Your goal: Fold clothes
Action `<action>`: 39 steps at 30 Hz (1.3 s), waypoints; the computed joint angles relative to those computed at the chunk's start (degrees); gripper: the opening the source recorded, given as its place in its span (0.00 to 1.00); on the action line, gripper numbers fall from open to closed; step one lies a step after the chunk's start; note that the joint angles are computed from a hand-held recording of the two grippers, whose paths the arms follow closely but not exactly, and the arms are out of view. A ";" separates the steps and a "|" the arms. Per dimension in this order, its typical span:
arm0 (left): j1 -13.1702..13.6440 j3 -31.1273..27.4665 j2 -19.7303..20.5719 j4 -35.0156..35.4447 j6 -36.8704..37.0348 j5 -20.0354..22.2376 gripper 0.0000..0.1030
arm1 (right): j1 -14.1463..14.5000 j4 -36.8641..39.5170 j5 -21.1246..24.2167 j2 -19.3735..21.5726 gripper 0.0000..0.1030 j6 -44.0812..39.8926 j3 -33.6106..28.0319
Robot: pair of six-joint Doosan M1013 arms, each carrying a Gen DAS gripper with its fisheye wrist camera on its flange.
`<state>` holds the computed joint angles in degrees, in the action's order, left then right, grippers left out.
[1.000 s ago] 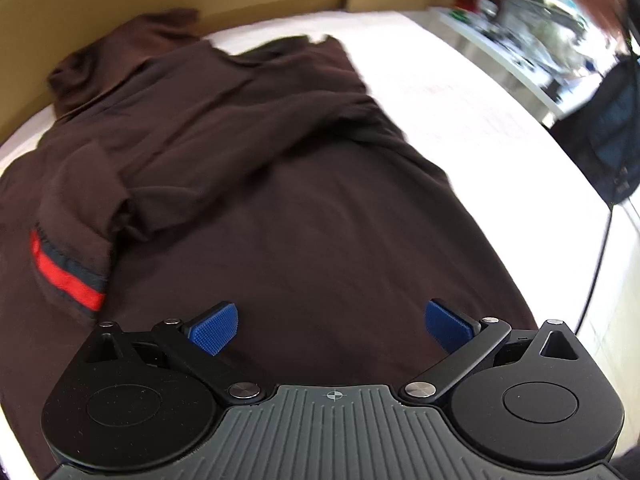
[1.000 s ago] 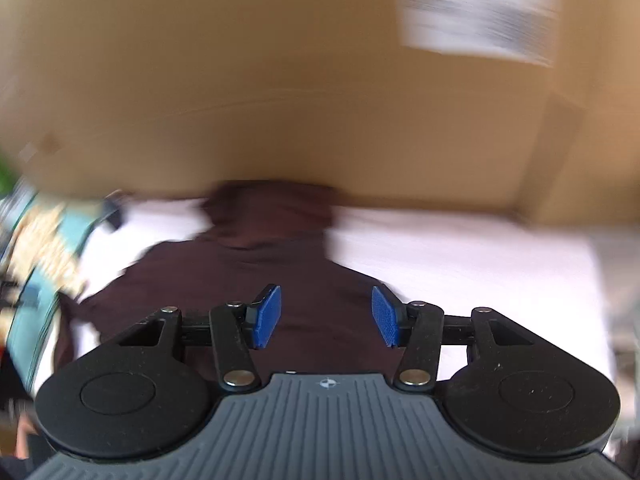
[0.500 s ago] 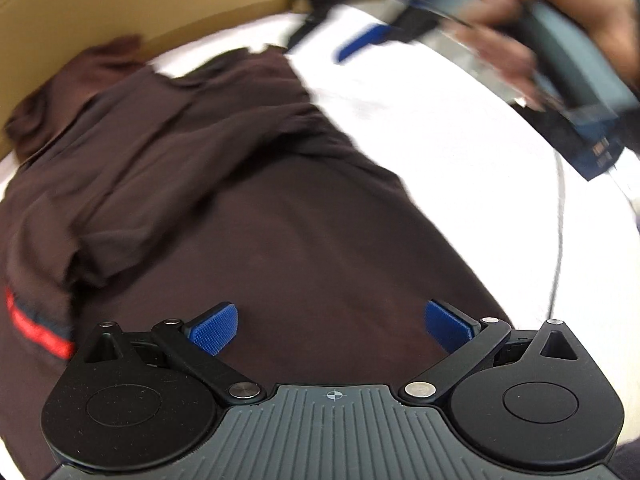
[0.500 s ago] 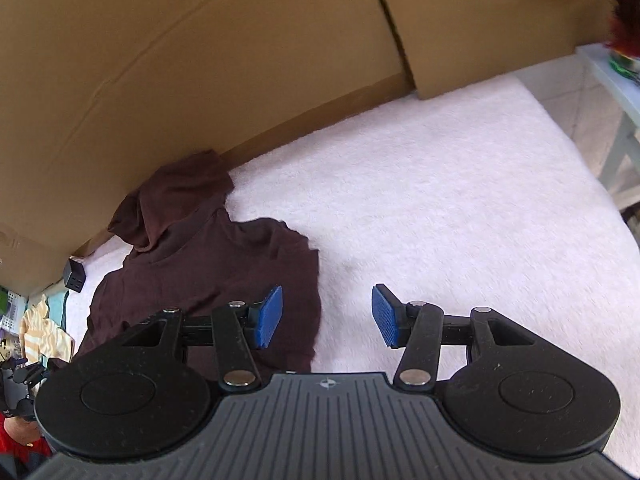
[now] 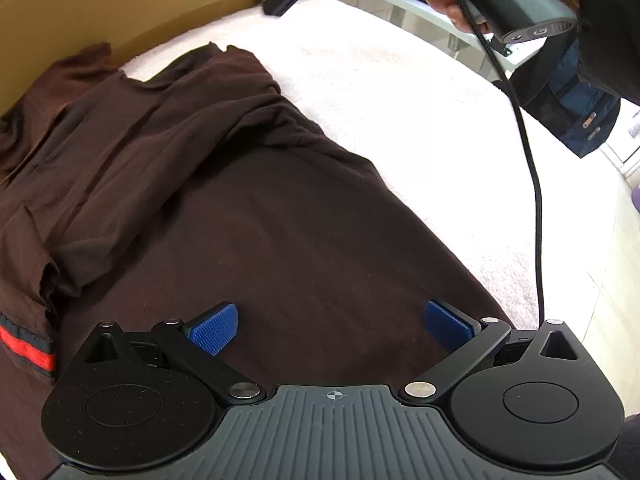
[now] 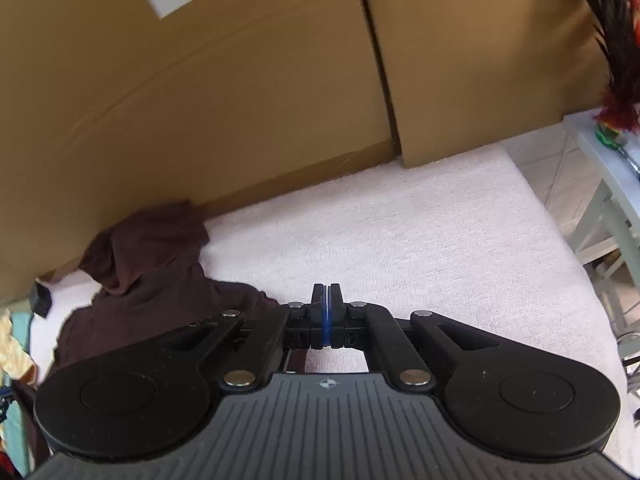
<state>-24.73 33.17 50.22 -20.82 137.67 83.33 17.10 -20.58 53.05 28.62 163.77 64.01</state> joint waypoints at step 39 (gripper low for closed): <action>1.19 -4.86 2.64 -0.73 -5.82 -0.15 1.00 | 2.83 -8.73 9.61 1.25 0.10 3.53 -1.80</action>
